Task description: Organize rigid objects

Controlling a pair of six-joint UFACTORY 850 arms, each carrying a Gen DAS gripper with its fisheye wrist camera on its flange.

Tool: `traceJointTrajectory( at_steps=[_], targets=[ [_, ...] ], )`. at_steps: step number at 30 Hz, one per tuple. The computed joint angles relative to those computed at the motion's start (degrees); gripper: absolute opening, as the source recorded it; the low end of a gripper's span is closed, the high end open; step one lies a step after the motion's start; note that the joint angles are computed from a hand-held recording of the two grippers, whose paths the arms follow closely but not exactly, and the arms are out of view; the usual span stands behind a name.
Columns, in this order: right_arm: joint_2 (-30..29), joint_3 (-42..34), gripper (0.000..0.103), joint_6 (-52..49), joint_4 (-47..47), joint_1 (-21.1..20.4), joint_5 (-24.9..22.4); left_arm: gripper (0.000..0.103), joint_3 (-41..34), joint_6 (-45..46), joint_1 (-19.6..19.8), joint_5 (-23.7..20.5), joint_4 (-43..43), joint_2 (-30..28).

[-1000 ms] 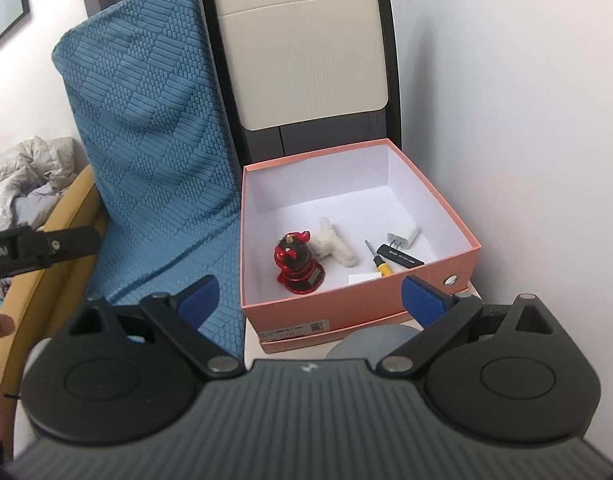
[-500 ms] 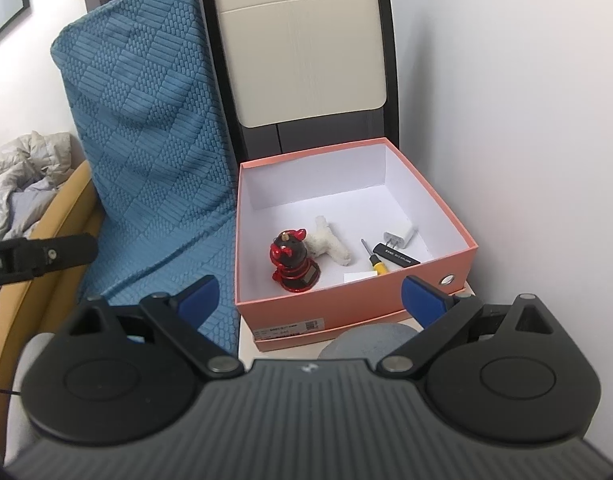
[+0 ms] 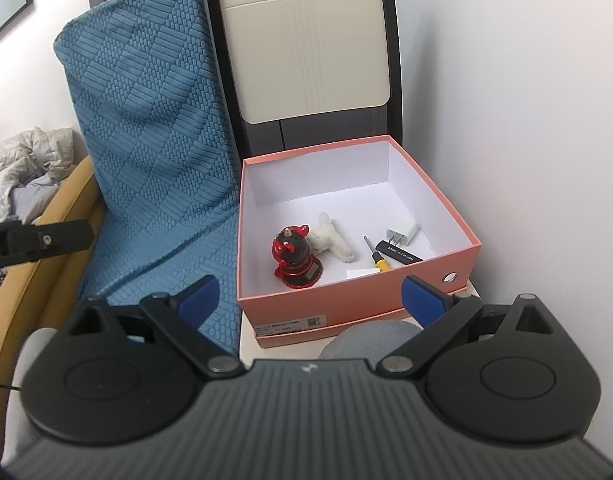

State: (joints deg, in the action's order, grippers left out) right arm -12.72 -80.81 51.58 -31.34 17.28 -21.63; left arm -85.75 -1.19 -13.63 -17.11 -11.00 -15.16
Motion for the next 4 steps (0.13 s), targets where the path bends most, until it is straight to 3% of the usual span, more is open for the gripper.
traceJointTrajectory(
  at_steps=[4],
  targets=[
    [-0.1,0.0,0.099,0.4,-0.3,0.0,-0.1,0.100,-0.1,-1.3,-0.1,-0.2,0.7,-0.1]
  ],
)
